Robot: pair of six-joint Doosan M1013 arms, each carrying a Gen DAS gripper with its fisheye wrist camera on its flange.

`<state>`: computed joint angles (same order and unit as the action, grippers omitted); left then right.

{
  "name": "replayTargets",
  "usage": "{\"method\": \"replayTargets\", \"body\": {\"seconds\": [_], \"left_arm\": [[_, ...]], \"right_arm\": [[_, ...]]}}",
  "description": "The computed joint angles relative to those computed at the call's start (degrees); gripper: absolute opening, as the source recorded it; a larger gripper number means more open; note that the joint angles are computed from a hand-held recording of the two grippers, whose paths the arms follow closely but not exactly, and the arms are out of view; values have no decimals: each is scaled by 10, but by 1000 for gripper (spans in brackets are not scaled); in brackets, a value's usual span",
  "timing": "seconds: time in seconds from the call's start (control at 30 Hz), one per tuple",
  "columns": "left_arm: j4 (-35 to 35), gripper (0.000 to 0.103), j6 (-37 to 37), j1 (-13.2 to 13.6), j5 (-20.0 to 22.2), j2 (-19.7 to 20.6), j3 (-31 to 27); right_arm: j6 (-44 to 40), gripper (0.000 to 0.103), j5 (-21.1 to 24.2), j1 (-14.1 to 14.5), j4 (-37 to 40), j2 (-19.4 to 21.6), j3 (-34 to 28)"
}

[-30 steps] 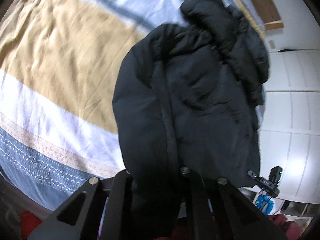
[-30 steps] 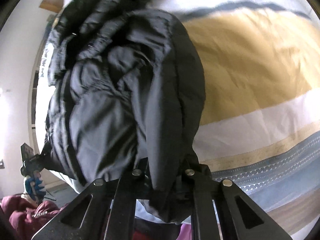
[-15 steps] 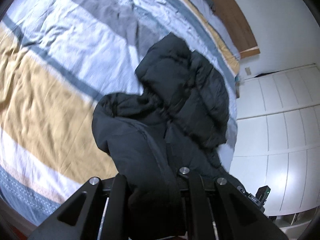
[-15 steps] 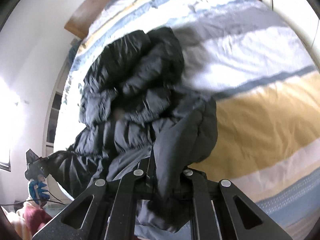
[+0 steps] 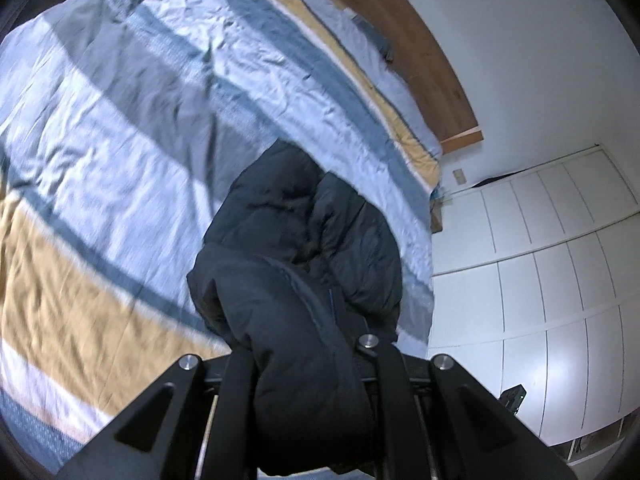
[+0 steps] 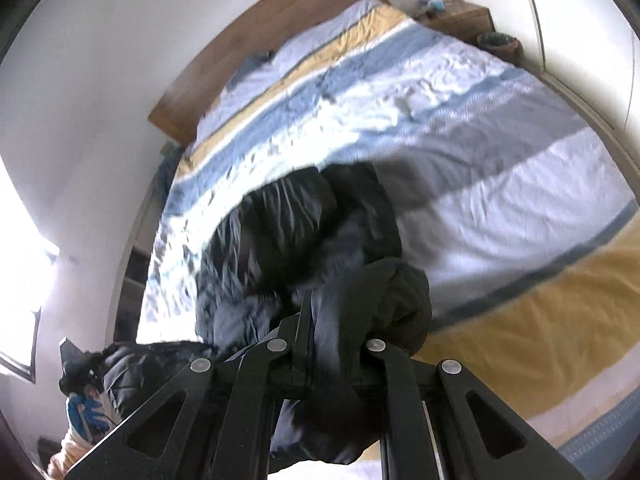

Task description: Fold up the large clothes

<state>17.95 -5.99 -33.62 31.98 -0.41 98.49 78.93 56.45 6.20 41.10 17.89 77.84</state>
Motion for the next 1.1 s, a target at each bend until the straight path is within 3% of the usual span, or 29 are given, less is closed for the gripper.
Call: {"method": "replayTargets", "body": {"seconds": [0.37, 0.6, 0.9, 1.03, 1.1], "left_arm": [[-45, 10, 58, 70, -3, 53, -70], [-104, 11, 127, 124, 0, 121, -127], [-182, 11, 200, 176, 32, 231, -218], [-206, 14, 226, 190, 49, 273, -248], [-224, 14, 242, 196, 49, 291, -254]], "right_arm": [[166, 8, -19, 12, -24, 80, -118], [303, 9, -3, 22, -68, 174, -245], [431, 10, 88, 45, -157, 329, -476], [468, 12, 158, 53, -193, 412, -618], [489, 13, 215, 56, -208, 472, -727]]}}
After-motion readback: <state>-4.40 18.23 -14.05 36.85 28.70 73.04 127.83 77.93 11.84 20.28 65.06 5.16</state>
